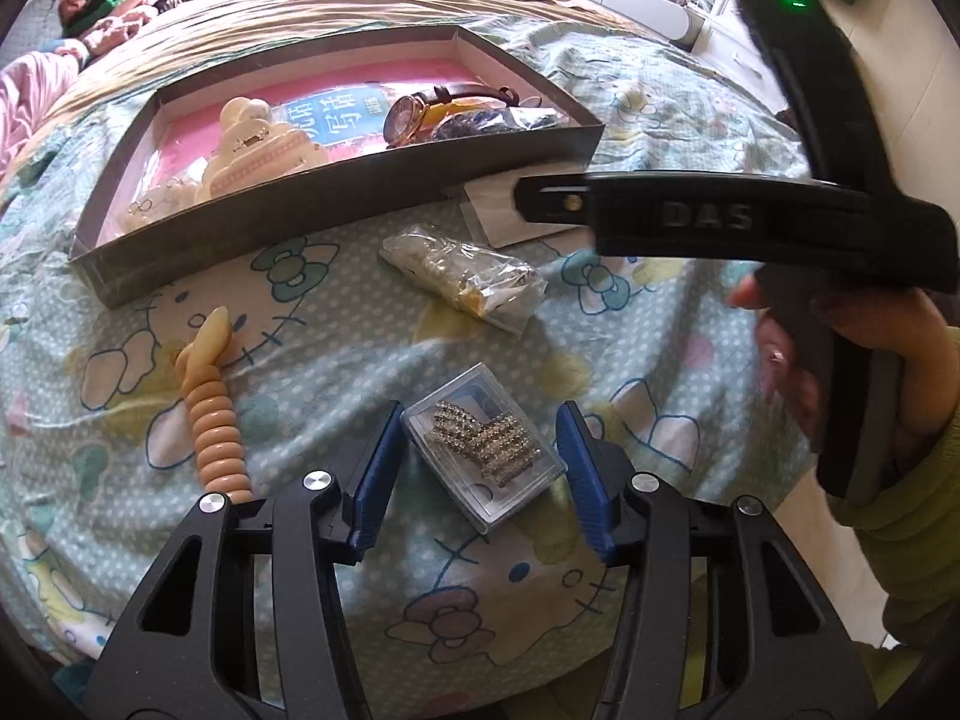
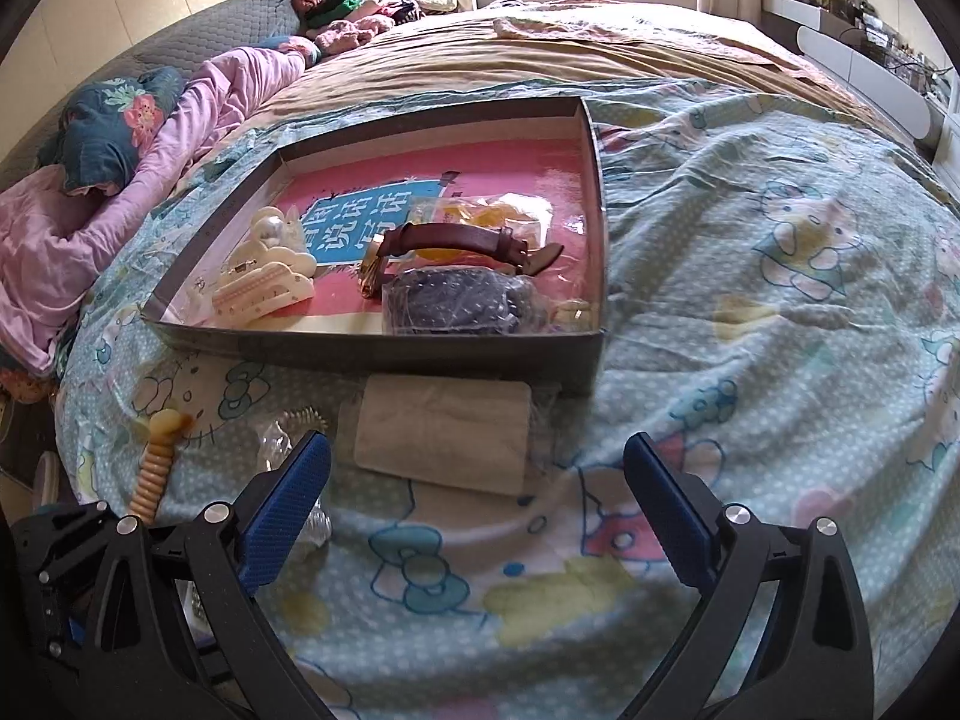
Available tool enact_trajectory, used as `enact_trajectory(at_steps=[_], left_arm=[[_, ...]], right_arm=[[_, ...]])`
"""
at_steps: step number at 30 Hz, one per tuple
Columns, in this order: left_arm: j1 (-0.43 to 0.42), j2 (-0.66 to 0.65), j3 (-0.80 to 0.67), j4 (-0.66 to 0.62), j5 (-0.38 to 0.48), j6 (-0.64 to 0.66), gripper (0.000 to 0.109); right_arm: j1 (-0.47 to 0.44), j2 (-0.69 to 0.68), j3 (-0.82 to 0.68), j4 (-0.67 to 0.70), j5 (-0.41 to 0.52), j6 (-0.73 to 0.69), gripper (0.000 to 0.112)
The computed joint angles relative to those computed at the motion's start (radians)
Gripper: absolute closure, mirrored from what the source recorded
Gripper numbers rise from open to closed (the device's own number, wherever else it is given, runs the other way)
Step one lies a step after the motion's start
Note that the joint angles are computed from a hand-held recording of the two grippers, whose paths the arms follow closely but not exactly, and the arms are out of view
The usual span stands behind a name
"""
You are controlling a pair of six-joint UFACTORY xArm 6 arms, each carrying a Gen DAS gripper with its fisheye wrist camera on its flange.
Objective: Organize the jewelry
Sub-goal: 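Grasp rhinestone hairpin box with left tool while right tool grasps clear card bag, then carry hairpin box into tray with left tool while right tool drops card bag there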
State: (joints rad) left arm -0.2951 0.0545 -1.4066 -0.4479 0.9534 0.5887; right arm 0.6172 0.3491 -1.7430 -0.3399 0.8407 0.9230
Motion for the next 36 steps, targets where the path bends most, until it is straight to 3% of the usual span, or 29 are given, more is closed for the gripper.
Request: enact_trajectory(at_steps=[10, 12, 14, 17, 27, 36], left_arm=[[0.029, -0.041, 0.006, -0.068, 0.022, 0.051, 0.065], [0.038, -0.039, -0.003, -0.076, 0.030, 0.052, 0.065], [0.043, -0.033, -0.017, -0.081, 0.033, 0.047, 0.065], [0.056, -0.033, -0.028, -0.091, 0.037, 0.047, 0.065], [0.084, -0.002, -0.095, -0.103, 0.031, 0.034, 0.065], [0.107, 0.037, -0.167, -0.099, 0.027, 0.007, 0.065]], right_arm=[[0.004, 0.152, -0.214, 0.014, 0.139, -0.029, 0.016], [0.010, 0.164, -0.230, -0.006, 0.154, -0.033, 0.026], [0.009, 0.160, -0.221, -0.004, 0.144, -0.042, 0.038], [0.005, 0.123, -0.167, 0.003, 0.103, -0.036, 0.041], [0.011, -0.042, -0.002, -0.083, 0.043, 0.065, 0.042], [0.019, -0.076, -0.019, -0.141, 0.043, 0.085, 0.042]])
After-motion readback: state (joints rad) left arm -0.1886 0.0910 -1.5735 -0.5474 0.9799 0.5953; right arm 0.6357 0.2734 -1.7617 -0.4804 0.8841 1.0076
